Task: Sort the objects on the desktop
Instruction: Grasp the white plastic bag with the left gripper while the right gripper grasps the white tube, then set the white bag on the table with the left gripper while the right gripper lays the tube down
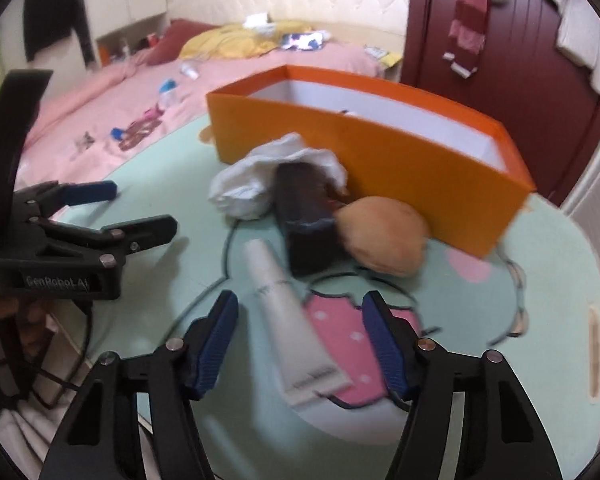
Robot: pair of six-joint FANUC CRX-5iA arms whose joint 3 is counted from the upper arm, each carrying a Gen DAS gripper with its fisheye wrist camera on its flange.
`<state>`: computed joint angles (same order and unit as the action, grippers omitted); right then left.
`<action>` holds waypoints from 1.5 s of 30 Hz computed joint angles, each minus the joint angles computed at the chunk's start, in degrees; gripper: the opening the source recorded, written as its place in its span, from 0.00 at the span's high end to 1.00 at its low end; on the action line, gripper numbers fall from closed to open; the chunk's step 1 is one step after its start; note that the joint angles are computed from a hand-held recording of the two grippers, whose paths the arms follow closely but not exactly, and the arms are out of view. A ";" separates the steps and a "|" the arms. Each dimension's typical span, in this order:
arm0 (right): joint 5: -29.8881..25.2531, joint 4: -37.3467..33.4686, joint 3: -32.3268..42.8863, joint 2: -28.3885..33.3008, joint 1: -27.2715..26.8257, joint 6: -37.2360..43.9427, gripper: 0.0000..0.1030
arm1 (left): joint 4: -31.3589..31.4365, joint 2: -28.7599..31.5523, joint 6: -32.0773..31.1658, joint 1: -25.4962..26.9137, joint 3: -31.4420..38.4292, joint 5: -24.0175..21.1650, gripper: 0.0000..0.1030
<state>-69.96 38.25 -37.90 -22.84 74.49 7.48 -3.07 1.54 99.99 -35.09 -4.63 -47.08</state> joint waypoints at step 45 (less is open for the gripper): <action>-4.26 3.42 -6.62 -9.90 7.42 -11.10 0.81 | 23.15 4.70 -24.42 1.07 0.42 3.09 0.77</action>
